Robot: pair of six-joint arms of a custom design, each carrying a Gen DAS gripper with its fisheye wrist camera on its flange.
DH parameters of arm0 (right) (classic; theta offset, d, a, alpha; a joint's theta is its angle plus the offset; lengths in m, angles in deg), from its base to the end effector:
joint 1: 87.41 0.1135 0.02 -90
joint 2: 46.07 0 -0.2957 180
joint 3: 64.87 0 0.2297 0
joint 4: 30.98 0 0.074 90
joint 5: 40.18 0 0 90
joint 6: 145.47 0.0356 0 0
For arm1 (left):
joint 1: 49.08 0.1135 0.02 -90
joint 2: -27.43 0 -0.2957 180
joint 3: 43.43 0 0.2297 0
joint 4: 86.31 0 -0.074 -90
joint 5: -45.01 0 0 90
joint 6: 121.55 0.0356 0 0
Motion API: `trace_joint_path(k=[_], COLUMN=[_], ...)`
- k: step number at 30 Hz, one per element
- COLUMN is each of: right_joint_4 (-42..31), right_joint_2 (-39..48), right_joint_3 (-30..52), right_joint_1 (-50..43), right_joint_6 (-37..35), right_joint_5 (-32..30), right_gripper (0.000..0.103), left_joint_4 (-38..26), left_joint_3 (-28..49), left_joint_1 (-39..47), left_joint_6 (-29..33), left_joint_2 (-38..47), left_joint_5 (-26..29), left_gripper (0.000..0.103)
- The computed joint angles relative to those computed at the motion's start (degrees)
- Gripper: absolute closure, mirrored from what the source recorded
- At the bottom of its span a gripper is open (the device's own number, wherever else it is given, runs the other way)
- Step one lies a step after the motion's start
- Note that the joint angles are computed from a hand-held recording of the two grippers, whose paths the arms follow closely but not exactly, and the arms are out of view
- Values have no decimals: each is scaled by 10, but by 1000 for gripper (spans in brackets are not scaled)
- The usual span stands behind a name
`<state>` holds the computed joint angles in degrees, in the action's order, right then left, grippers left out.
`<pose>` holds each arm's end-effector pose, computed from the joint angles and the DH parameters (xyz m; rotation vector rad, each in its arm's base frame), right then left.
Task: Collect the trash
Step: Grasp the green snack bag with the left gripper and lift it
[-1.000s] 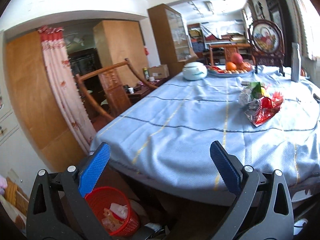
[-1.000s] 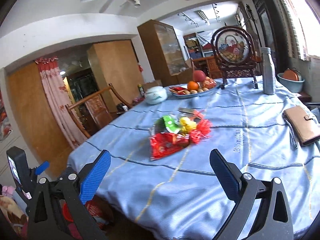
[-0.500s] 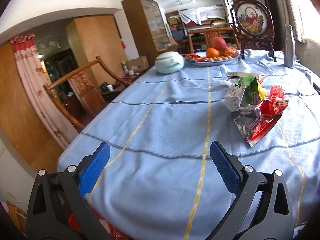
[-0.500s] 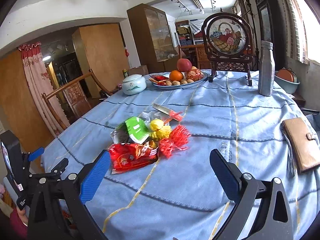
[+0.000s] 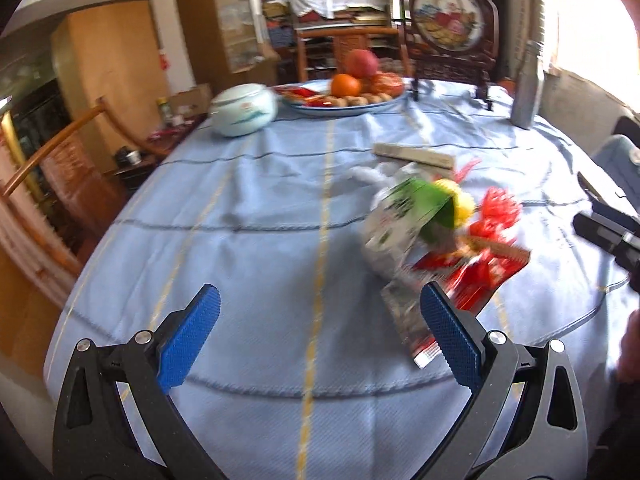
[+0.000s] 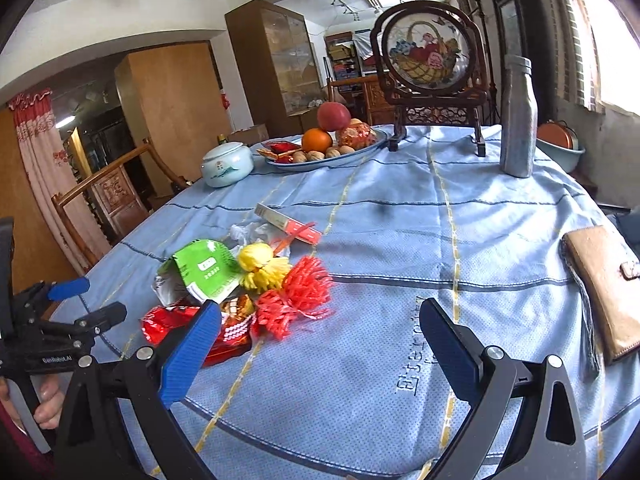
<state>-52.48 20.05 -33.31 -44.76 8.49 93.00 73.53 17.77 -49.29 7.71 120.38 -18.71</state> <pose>0.1234 0.0805 0.1707 0.6692 2.1173 0.0181 0.2958 -0.0168 0.2046 0.9760 2.1574 -0.2470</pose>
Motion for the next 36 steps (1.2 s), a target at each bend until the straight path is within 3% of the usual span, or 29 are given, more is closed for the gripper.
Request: trace_joint_path(k=[8,13,16,19,22,31,36], right_joint_4=[53,72,76,77,77,88,92], right_joint_2=[-13,-8,-10,-8,-7,-11,-14], right_joint_3=[-29,-34,-37,-37,-35,-41,-45], right_joint_1=[-56,-78,-85,-85,-83,-95,-97], right_joint_6=[-23,-36,-35,-39,-45,-50,-47], right_joint_5=[-67,-98,-104,-105,-106,-121,-122], right_gripper=[5,5,5,5,5,5,5], left_joint_4=[-96,-108,-109,-184,-185,-272,-201], left_joint_3=[104,144,175,240,259,296,231], left_joint_1=[-93,-136,-115,-45,4,39,9], left_joint_6=[-59,-71,-87,-57,-61,-40,-39], left_joint_2=[59,119,157,198,195,200,165], left_joint_5=[14,-11,-19,44,46,93,65], left_gripper=[7,7,13,13,13,13,13])
